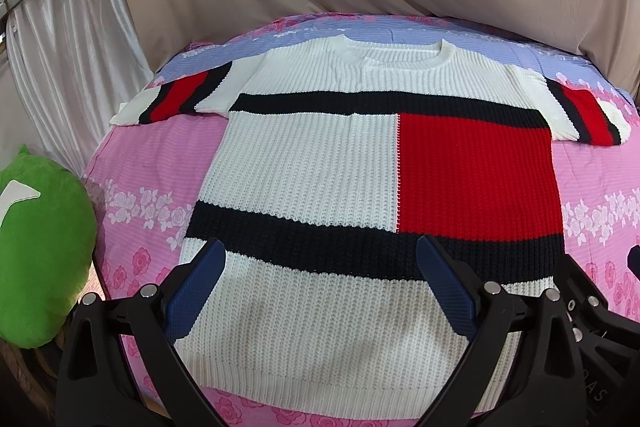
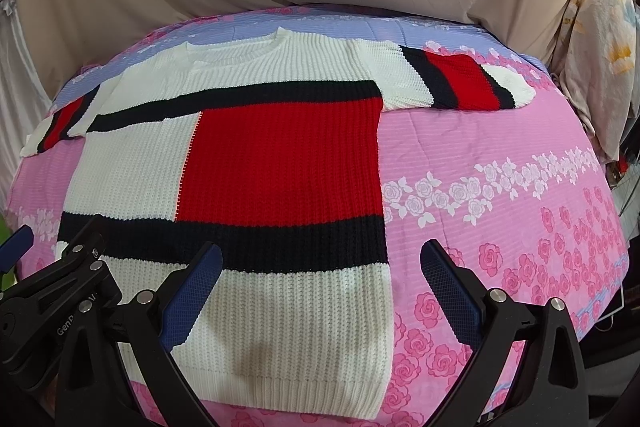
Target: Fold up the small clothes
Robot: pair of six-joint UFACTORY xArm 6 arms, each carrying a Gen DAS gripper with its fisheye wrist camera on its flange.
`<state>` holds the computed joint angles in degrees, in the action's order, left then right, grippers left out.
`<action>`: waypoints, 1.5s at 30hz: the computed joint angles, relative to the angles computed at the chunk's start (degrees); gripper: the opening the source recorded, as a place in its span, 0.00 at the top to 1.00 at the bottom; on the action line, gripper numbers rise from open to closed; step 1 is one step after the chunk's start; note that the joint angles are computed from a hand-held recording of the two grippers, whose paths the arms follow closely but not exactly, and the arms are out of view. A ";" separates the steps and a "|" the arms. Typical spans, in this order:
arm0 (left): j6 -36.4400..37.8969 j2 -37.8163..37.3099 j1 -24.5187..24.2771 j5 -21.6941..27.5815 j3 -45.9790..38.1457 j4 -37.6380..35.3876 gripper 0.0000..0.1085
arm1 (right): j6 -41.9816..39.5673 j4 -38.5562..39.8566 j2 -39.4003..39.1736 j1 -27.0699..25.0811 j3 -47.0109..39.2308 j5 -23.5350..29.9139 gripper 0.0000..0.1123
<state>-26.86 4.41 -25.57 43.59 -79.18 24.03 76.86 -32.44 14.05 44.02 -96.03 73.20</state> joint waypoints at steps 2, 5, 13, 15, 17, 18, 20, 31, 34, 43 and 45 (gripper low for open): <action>0.00 0.00 0.00 0.00 0.00 0.00 0.13 | -0.02 0.02 -0.01 -0.01 0.03 0.01 0.13; 0.08 -0.02 0.04 0.01 0.03 -0.02 0.14 | 0.05 0.12 -0.13 0.00 0.28 -0.08 0.13; 0.15 2.51 -0.41 1.63 -2.61 -0.38 0.14 | -1.61 1.96 0.93 -1.32 -0.95 -0.08 0.13; 0.47 3.63 -0.56 2.51 -3.83 -1.14 0.13 | -2.30 3.04 0.91 -2.01 -0.51 -0.82 0.13; 2.27 5.09 -0.21 3.25 -5.44 -4.81 0.13 | -3.43 5.73 -0.07 -3.70 2.02 -4.62 0.13; 3.18 5.92 0.03 3.78 -6.51 -6.96 0.12 | -4.19 7.69 -1.23 -5.02 4.57 -8.07 0.13; 5.08 7.87 0.92 5.18 -9.26 -12.10 0.11 | -3.82 9.69 -4.62 -7.99 10.69 -13.00 0.13; 5.54 17.63 2.56 9.09 -20.48 -20.74 0.11 | -9.10 11.08 -14.31 -43.12 28.63 -27.32 0.25; 4.28 19.13 2.06 8.93 -22.02 -20.30 0.11 | -11.53 11.92 -10.91 -50.31 27.34 -32.97 0.26; 4.82 22.02 0.90 9.69 -26.08 -19.04 0.11 | -11.84 17.41 -3.41 -56.62 23.98 -42.66 0.84; 5.25 22.19 1.03 9.51 -26.38 -19.77 0.11 | -13.77 19.80 -3.61 -57.08 24.28 -45.13 0.90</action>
<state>-21.61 26.60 -24.54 53.10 -105.56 4.26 63.09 -12.64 10.44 -13.07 -71.75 28.08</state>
